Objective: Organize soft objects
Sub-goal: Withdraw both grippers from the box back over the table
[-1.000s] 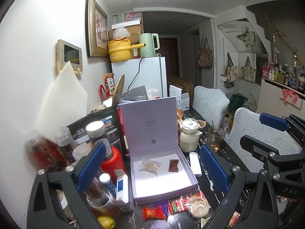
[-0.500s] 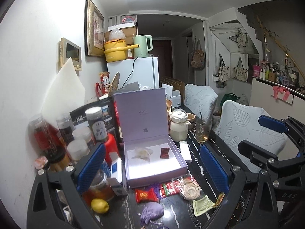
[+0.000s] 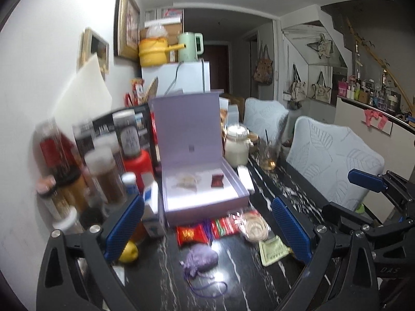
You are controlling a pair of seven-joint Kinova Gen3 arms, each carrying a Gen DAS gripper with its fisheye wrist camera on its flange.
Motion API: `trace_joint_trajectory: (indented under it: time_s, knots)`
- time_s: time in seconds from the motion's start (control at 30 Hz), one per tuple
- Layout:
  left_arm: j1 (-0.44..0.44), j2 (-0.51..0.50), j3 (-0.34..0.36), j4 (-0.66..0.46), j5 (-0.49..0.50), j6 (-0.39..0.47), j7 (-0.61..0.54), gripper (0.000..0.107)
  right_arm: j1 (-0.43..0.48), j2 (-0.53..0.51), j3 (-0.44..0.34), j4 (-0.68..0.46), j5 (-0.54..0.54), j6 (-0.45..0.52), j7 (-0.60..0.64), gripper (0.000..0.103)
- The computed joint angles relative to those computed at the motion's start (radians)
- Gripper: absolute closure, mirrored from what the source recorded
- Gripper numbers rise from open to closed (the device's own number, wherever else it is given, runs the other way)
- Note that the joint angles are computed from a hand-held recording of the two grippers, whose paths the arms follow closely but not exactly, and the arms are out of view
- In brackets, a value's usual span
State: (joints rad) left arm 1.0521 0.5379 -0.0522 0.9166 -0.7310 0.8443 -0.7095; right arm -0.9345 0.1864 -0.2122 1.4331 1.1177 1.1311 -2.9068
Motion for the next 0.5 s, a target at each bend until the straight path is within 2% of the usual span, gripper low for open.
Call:
trace_joint_trajectory:
  time_s: [0.23,0.33,0.5]
  knots:
    - [-0.046,-0.004,0.037,0.083,0.085,-0.035,-0.004,0.007,0.016,-0.008,-0.006,0.08,-0.033,-0.069,-0.09,0.022]
    - [-0.053,0.006,0.038,0.097,0.101,-0.036,-0.005,0.007,0.001,0.011,-0.007,0.091,-0.009,-0.047,-0.127,0.022]
    - [-0.062,0.02,0.042,0.127,0.127,-0.056,-0.014,0.007,-0.018,0.047,0.001,0.09,-0.036,-0.023,-0.151,0.022]
